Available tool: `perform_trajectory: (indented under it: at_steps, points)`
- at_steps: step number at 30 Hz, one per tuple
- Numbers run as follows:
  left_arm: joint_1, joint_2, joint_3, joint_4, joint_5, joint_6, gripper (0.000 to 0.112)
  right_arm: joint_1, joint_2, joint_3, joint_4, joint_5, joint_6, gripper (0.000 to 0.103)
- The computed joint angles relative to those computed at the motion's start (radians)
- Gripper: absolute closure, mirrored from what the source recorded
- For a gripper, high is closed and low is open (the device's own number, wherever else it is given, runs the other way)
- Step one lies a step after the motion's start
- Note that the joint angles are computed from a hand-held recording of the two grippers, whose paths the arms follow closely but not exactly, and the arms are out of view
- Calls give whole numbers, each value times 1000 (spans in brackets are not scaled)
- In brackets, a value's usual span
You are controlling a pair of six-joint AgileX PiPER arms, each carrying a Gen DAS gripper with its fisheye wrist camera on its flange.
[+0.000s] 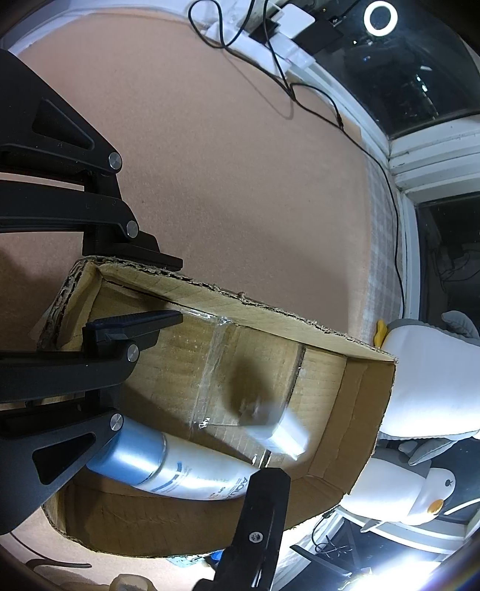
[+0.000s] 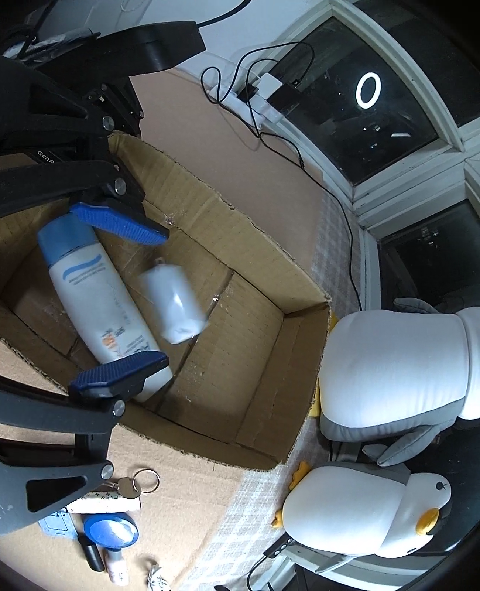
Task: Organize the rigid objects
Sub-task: 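Carry the white charger into the box and release it, then move the right gripper to the blue eye-drop bottle and grasp it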
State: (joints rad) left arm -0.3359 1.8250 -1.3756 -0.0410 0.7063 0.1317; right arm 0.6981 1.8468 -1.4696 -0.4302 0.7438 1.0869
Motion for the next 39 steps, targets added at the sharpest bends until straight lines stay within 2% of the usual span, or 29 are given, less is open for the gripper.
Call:
perform_trajectory:
  at_steps: [16,32,39]
  points:
    - [0,2,-3,0,1,-1,93,10,-108,110,-50,-18,81,46]
    - [3,-4,8,8,-8,-4,93,11,-498,531,-161,-42,299,46]
    - [-1,-7,13,22,-9,-17,93,2,-605,656,-145,-56,304,48]
